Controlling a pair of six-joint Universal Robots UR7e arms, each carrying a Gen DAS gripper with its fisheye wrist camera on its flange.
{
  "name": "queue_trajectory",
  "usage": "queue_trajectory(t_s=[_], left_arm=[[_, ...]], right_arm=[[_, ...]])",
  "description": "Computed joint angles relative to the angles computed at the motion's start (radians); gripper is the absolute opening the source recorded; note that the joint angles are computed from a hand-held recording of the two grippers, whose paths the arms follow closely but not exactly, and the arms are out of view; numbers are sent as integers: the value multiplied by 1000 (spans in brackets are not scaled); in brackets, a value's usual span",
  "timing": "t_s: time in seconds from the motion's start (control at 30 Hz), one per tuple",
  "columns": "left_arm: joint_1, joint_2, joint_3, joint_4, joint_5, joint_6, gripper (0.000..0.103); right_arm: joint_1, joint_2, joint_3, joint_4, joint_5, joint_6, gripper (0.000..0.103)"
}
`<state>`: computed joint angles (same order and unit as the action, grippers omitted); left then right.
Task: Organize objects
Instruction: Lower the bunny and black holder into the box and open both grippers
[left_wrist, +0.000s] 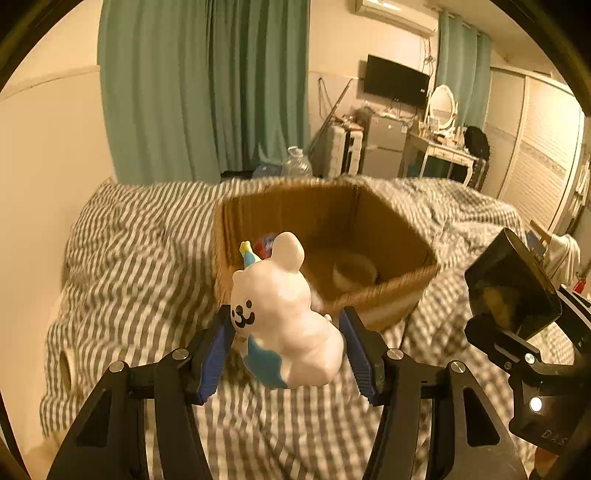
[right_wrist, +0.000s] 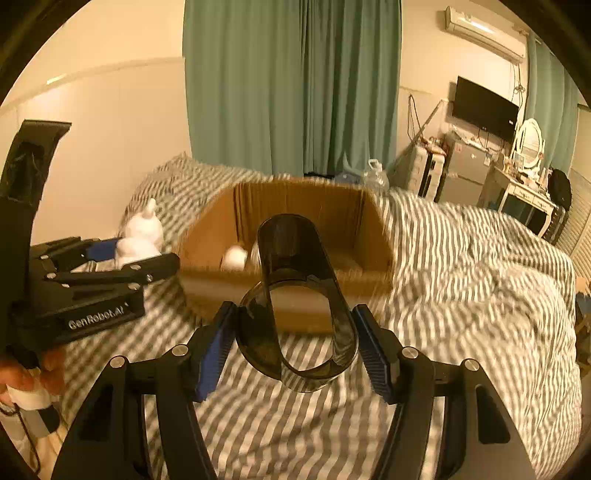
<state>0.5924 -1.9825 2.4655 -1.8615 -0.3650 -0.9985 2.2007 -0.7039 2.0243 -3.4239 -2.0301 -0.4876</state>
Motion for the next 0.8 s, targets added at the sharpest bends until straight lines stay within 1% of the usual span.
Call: queue_trajectory(t_s=[0.13,0.3,0.43,0.47,0.53,0.63,0.8], left_arm=[[91,119,-48,-324,0,273,59],[190,247,-130,-617,-13,532,59],[273,369,-216,-836,-20,737,59],[296,399,-241,-883,-31,785,59],[339,452,-284,-955,-51,855,59],[395,512,-335,-1006,-84,909,59],[491,602,-404,-1033,-134,952,59]], right_arm=[[-1,12,-106,67,18,-13,63],[-1,59,-266,153,33,-39,63],[-13,113,-400,218,57,-57,63],[-17,137,-443,235,57,-65,63],[-24,171,-502,269,58,-76,63],[-39,225,-584,319,61,-87,63],[-82,320,-706,412,66,-94,63]])
